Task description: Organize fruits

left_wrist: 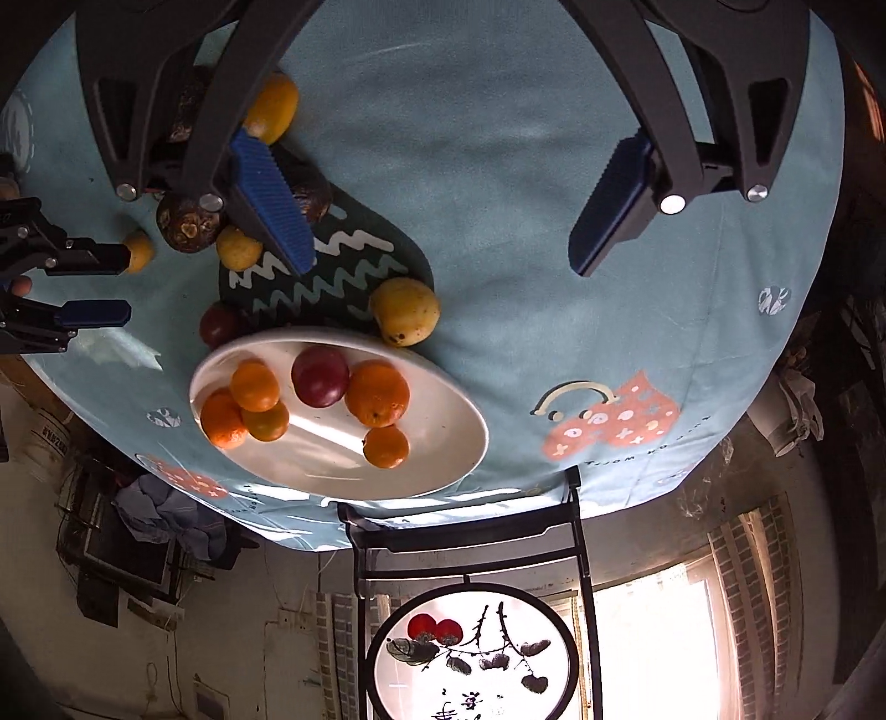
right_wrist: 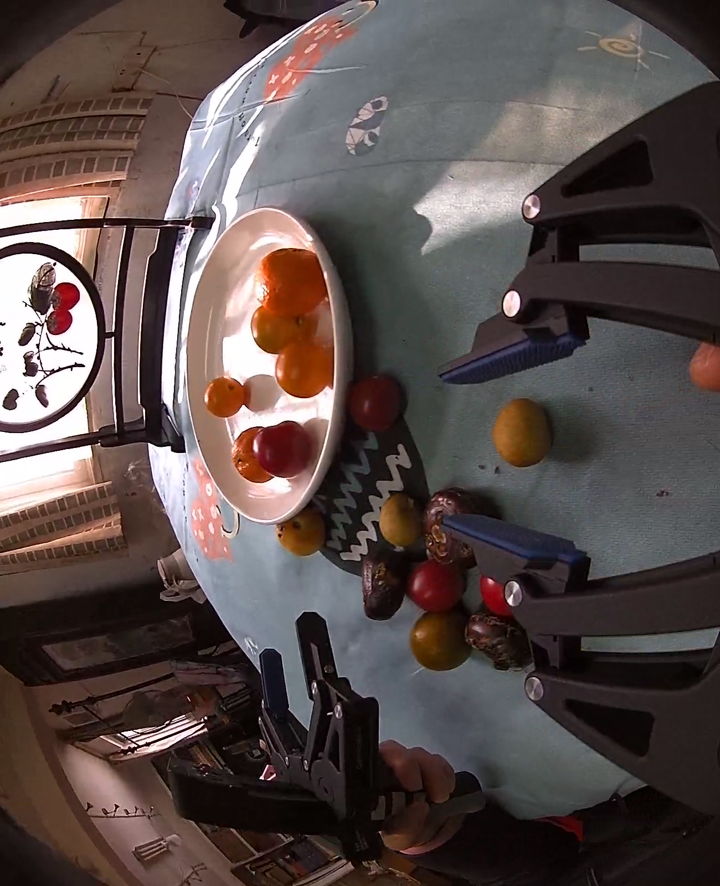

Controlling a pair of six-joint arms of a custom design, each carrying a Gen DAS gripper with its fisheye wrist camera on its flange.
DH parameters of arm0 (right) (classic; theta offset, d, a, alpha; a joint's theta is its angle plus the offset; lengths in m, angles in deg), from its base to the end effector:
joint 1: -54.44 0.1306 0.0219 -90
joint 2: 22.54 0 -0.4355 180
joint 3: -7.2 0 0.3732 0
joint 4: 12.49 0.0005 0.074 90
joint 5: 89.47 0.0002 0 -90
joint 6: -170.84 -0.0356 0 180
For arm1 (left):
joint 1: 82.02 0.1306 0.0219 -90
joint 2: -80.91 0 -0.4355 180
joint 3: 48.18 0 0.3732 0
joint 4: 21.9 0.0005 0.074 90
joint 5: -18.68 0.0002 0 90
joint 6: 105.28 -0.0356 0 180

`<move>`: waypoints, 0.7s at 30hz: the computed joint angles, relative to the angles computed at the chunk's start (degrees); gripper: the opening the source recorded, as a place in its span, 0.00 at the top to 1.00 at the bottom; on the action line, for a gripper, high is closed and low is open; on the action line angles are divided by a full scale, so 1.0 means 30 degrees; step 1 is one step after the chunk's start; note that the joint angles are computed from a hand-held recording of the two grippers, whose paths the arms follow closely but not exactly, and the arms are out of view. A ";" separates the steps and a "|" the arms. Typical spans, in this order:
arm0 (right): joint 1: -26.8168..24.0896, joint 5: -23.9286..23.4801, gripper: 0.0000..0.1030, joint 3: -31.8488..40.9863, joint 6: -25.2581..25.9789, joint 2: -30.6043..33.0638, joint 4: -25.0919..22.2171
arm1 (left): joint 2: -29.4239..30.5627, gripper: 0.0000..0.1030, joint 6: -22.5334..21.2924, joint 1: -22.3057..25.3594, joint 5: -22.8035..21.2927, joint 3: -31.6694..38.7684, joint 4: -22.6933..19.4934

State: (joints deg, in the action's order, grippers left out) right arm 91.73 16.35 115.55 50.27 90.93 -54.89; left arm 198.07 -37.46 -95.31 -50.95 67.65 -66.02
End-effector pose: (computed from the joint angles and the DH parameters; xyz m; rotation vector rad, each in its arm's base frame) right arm 0.5154 0.3796 0.4168 -0.0111 2.3728 0.2409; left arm 0.6481 -0.1663 0.4328 0.8696 2.1584 -0.3420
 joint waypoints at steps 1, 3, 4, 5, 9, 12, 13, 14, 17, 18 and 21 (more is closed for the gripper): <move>0.0031 -0.0053 0.52 -0.0014 -0.0114 0.0035 -0.0179 | -0.0050 0.08 -0.0133 0.0045 0.0282 -0.0035 -0.0282; 0.0081 -0.0199 0.52 0.0020 -0.0276 0.0147 -0.0557 | -0.0181 0.08 -0.0304 0.0090 0.0571 -0.0232 -0.0422; 0.0074 -0.0360 0.52 0.0164 -0.0268 0.0257 -0.0783 | -0.0309 0.08 -0.0369 0.0099 0.0565 -0.0479 -0.0231; 0.0032 -0.0430 0.52 0.0198 -0.0229 0.0308 -0.0872 | -0.0439 0.08 -0.0436 0.0091 0.0460 -0.0702 -0.0068; -0.0064 -0.0633 0.52 0.0328 -0.0457 0.0425 -0.1235 | -0.0539 0.08 -0.0463 0.0201 0.0570 -0.0903 -0.0118; -0.0113 -0.0811 0.52 0.0363 -0.0658 0.0464 -0.1456 | -0.0474 0.08 -0.0321 0.0316 0.0712 -0.0816 -0.0360; -0.0127 -0.0870 0.52 0.0361 -0.0677 0.0470 -0.1481 | -0.0398 0.08 -0.0281 0.0369 0.0807 -0.0677 -0.0577; -0.0144 -0.0950 0.52 0.0394 -0.0690 0.0494 -0.1554 | -0.0325 0.08 -0.0217 0.0438 0.1004 -0.0532 -0.0822; -0.0221 -0.1193 0.54 0.0616 -0.0891 0.0668 -0.1947 | -0.0059 0.08 -0.0073 0.0599 0.1652 -0.0042 -0.1676; -0.0244 -0.1270 0.61 0.0657 -0.0961 0.0701 -0.2040 | -0.0026 0.08 0.0007 0.0634 0.1750 0.0008 -0.1772; -0.0307 -0.1370 0.72 0.0491 -0.1105 0.0619 -0.1893 | 0.0090 0.08 -0.0075 0.0739 0.2059 0.0251 -0.2207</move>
State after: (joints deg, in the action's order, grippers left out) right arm 90.81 12.24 117.03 46.95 92.79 -60.56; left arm 198.34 -37.68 -93.09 -44.77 68.40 -72.64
